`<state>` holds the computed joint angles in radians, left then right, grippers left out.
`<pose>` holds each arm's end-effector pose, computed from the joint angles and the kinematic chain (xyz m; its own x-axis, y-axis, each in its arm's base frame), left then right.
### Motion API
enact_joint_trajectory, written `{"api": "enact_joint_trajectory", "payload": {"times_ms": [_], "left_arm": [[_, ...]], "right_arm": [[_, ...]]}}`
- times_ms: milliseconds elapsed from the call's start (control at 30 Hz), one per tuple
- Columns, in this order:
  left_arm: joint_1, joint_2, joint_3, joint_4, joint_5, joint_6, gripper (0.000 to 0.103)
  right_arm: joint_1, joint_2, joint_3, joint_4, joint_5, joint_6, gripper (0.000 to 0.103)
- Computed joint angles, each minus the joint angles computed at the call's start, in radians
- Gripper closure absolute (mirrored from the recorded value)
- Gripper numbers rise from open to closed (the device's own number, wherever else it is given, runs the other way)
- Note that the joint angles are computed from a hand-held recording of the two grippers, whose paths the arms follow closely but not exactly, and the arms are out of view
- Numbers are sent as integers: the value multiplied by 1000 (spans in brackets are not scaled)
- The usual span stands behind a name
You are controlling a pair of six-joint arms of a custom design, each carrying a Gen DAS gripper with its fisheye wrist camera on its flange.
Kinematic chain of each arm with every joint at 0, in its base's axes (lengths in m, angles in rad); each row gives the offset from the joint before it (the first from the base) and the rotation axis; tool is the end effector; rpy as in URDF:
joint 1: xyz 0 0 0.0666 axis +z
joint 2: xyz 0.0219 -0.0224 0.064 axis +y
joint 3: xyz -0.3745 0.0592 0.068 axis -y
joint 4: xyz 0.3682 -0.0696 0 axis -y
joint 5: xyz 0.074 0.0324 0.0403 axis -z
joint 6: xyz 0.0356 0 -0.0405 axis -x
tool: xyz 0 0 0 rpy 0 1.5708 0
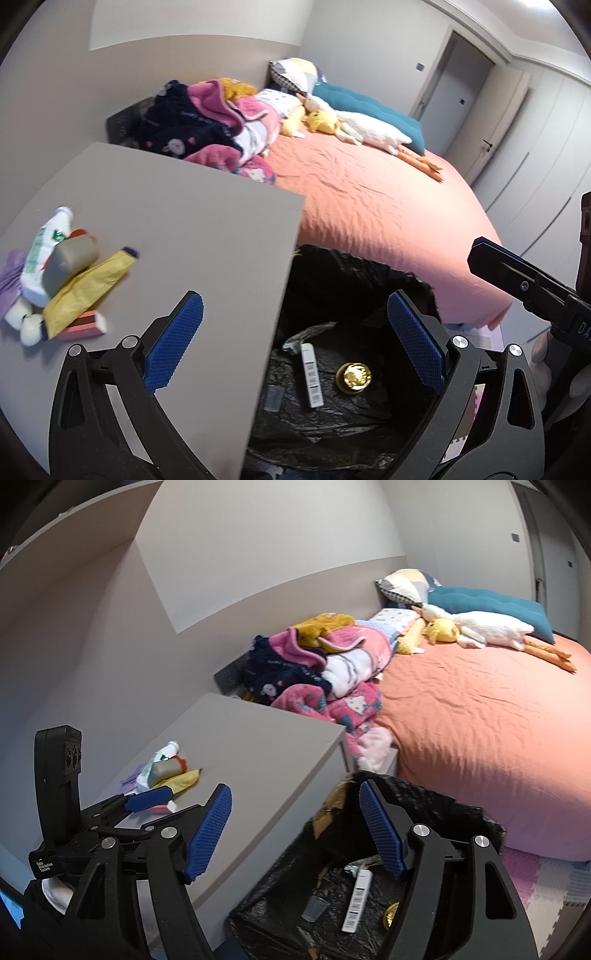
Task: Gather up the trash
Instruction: 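Move both tools back over the table toward the bottle and tube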
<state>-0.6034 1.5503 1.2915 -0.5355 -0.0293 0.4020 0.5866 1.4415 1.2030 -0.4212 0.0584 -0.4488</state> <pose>0.4243 -0.2916 0.3339 -0.7559 0.0459 -0.6531 0.2766 0.9265 -0.2550 0.4055 0.2665 0.3565 -0.6830 0.0662 -0.7274 -0.2418 0.9193 0.3106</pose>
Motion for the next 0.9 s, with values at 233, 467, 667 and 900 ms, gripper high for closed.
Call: {"api": "enact_joint_trajectory", "payload": {"times_ms": [233, 467, 667, 900], "left_arm": [[44, -72, -85, 14, -28, 25, 6], [88, -143, -163, 21, -56, 43, 6], [133, -189, -212, 16, -72, 52, 6], [176, -225, -248, 16, -82, 44, 6]], "right_arm": [[44, 59, 59, -6, -17, 6, 24], [84, 126, 130, -26, -28, -2, 20], [113, 183, 190, -37, -50, -13, 20], [135, 250, 271, -65, -75, -15, 20]]}}
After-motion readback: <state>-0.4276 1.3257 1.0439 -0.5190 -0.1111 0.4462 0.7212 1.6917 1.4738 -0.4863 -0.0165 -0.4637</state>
